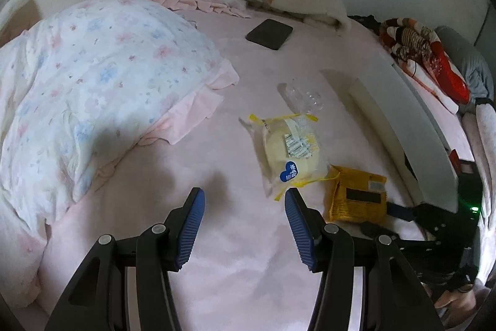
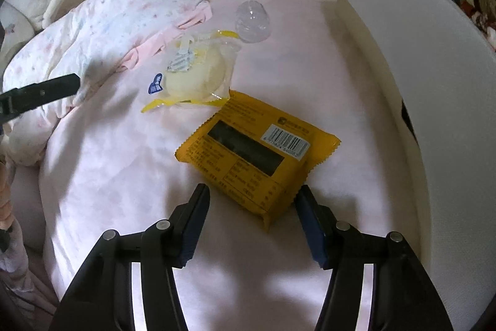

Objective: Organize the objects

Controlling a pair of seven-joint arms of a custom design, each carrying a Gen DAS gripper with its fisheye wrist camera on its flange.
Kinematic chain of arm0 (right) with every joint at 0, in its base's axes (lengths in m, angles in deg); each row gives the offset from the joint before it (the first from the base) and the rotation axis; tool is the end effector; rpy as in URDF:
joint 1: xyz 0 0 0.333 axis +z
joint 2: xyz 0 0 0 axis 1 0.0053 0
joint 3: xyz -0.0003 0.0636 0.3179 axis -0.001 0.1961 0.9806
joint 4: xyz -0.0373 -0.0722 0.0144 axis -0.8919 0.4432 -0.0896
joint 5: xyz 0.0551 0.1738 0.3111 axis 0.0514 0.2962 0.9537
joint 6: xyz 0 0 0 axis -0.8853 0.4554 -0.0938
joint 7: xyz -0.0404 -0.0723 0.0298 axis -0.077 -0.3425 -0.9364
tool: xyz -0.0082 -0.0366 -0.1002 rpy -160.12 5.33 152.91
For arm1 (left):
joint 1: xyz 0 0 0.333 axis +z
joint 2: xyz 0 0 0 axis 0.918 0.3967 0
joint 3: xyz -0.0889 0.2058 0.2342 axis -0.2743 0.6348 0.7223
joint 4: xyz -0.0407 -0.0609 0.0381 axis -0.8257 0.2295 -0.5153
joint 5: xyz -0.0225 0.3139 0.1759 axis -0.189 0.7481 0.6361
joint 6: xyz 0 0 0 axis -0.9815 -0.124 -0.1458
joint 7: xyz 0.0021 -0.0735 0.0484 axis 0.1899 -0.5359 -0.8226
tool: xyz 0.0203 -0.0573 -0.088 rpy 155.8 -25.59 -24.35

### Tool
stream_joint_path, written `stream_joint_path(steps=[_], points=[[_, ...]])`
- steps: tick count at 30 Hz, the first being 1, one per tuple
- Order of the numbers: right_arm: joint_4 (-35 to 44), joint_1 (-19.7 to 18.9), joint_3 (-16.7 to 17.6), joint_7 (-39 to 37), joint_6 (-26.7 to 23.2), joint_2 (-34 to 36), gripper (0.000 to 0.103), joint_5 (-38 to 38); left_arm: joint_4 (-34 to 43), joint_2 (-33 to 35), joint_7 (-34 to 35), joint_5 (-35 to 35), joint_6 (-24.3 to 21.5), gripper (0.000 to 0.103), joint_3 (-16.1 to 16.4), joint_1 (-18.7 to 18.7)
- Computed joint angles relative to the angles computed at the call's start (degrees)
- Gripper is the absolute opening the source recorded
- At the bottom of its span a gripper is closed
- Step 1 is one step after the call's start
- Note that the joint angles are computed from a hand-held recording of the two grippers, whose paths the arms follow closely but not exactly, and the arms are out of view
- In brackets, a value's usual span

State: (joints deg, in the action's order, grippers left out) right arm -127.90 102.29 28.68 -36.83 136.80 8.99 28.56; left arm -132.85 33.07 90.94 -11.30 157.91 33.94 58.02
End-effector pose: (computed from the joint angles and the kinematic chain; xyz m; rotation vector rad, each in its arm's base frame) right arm 0.5207 0.1315 0.4946 -2.3100 1.2558 -0.1251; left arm 0.4636 -0.2048 0.5538 -2.1946 1.5720 -0.6273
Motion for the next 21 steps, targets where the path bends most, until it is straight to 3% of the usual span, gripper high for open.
stream_joint_path(steps=[5,9,16,21], points=[[-0.5,-0.1,-0.4,-4.5,6.9,-1.7,0.056,0.0,0.5,0.6,-0.8,1.7,-0.5,0.052,-0.1,0.3],[2.9,-0.2,-1.3,-5.9,6.1,0.0,0.056,5.3,-0.1,0.9,-1.9,2.0,1.1,0.052,0.3,0.6],[19.0,-0.2,2.6,0.0,4.7,13.7,0.056,7.6,-0.9,2.5,-0.2,-3.2,4.7,0.052,1.4,0.1],[32.1,-0.6,5.4,4.3,2.8,23.5,0.056,4.6,1.2,4.3,-2.1,3.1,3.2,0.052,0.3,0.5]])
